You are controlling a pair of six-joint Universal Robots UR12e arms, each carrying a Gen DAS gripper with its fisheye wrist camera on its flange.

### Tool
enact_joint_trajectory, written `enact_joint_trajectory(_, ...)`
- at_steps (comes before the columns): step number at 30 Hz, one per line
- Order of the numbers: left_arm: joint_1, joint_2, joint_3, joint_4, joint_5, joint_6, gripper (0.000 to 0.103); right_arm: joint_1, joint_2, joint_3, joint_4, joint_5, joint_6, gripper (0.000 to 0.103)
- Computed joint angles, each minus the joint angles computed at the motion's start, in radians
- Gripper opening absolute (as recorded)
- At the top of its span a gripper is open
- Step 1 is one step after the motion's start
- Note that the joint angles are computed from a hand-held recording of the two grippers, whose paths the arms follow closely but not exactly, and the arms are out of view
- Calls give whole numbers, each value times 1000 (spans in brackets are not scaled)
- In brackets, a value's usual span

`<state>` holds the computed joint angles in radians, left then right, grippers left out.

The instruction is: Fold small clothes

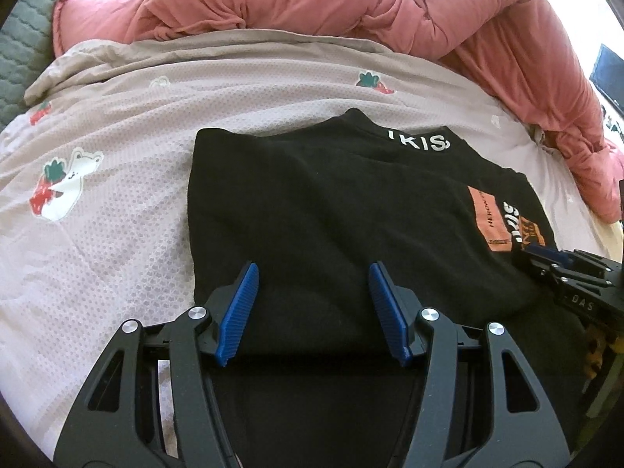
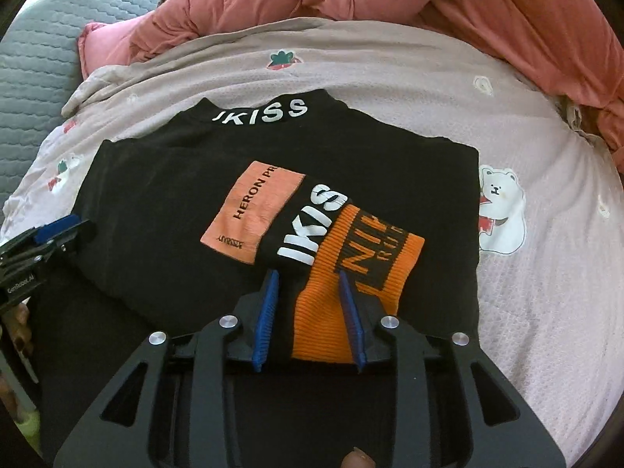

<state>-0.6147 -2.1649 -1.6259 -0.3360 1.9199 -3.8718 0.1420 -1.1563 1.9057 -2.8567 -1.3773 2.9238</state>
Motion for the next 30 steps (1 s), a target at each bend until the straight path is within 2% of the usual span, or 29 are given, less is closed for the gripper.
enact_joint_trajectory(8,-10,19,-21,14,12,-6,51,-19,-33,29,-12,41,-3,34)
enact_joint_trajectory(10,-14,25,-27,17,22,-10,51,-26,-42,35,-16,55,-2,40)
enact_joint_trajectory(12,-17,31,-32,19,31,-14,51,-34,-51,44,-21,70,-1,42)
enact_joint_trajectory(15,-21,42,-48,28,48,-30,51,-43,-64,56,-28,80,2,52)
enact_joint_trajectory(18,-24,55,-67,37,65,-55,51,-53,-72,63,-30,95,4,53)
enact_joint_trajectory(20,-26,66,-80,44,77,-67,51,-56,-79,68,-33,94,5,58)
enact_joint_trajectory(22,-30,73,-88,43,87,-78,57,-66,-87,77,-36,107,1,61)
enact_joint_trajectory(26,-34,86,-103,23,99,-106,61,-77,-102,88,-36,110,1,61)
enact_joint_trajectory(30,-41,100,-115,21,113,-117,71,-89,-118,103,-47,123,1,62)
